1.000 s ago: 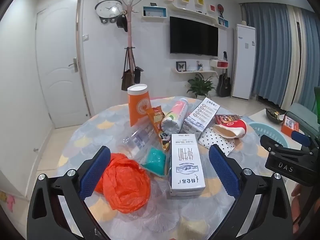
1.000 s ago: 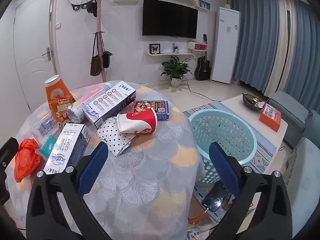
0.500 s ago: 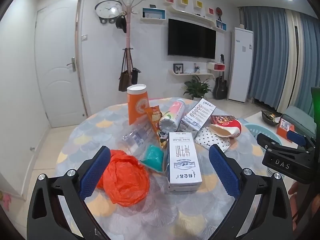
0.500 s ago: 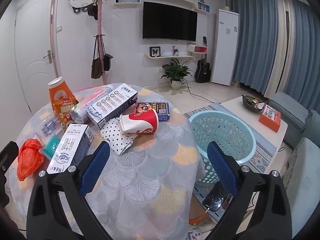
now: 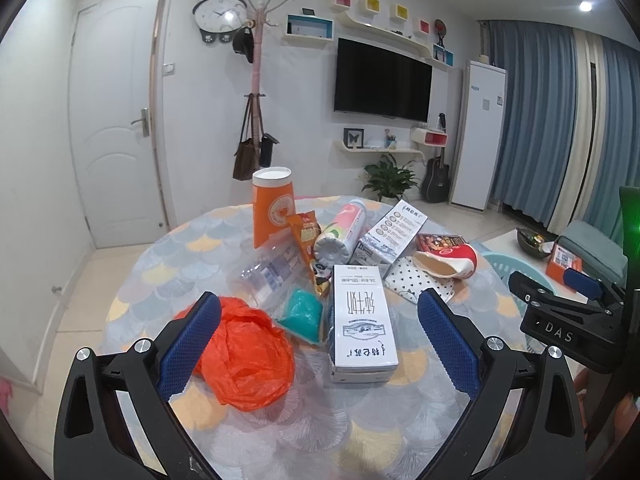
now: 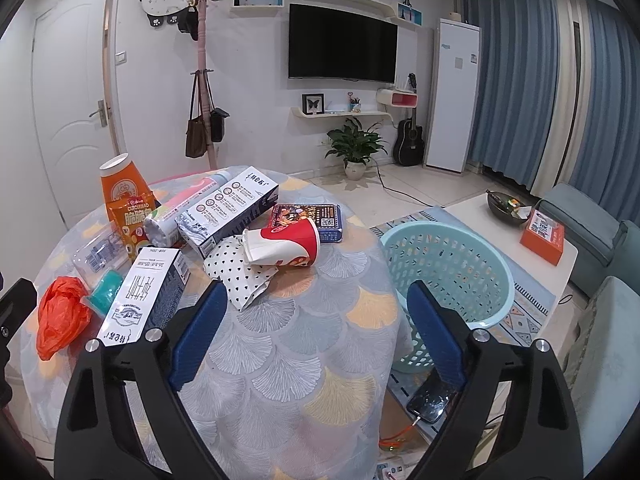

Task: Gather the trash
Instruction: 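Move both grippers toward the trash items on the table, then grasp the orange plastic bag with left gripper while right gripper grasps the white milk carton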

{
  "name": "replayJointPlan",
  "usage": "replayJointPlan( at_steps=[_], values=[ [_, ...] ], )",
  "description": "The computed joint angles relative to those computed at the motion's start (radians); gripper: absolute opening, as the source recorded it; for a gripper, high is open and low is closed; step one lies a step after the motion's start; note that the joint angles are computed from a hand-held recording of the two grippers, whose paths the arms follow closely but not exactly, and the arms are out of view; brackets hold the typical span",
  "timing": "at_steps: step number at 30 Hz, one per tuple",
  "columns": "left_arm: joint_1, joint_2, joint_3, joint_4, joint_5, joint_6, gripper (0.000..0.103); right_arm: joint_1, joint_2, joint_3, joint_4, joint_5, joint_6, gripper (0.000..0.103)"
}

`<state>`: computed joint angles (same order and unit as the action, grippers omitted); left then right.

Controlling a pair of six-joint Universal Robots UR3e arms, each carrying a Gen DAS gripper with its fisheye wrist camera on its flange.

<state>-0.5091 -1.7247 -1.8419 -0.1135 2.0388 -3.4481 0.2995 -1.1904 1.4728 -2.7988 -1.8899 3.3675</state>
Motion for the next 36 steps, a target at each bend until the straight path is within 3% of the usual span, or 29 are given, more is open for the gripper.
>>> replayJointPlan(
  at_steps=[10, 13, 17, 24, 27, 36],
  values=[
    [0.073, 0.072, -0.093, 0.010, -0.040, -0.029, 0.095, 0.013, 0.017, -0.033, 0.005, 0.014, -0.025, 0.073],
    [0.112, 0.125, -0.140, -0.001, -0.050, -0.038, 0.095, 0.029, 0.033, -0.063, 0.000, 0.017, -0.045, 0.062],
    [0.194, 0.204, -0.210, -0.020, -0.095, -0.049, 0.095, 0.053, 0.061, -0.124, 0.016, 0.046, -0.071, 0.057],
    [0.354, 0.287, -0.256, -0.105, -0.251, -0.020, 0.095, 0.105, 0.147, -0.308, 0.082, 0.082, -0.090, 0.057],
    [0.425, 0.285, -0.249, -0.156, -0.377, 0.010, 0.095, 0.110, 0.193, -0.389, 0.136, 0.131, -0.074, 0.057],
    [0.520, 0.092, -0.160, -0.197, -0.595, 0.012, 0.095, 0.096, 0.384, -0.688, 0.382, 0.272, -0.009, 0.061]
  ],
)
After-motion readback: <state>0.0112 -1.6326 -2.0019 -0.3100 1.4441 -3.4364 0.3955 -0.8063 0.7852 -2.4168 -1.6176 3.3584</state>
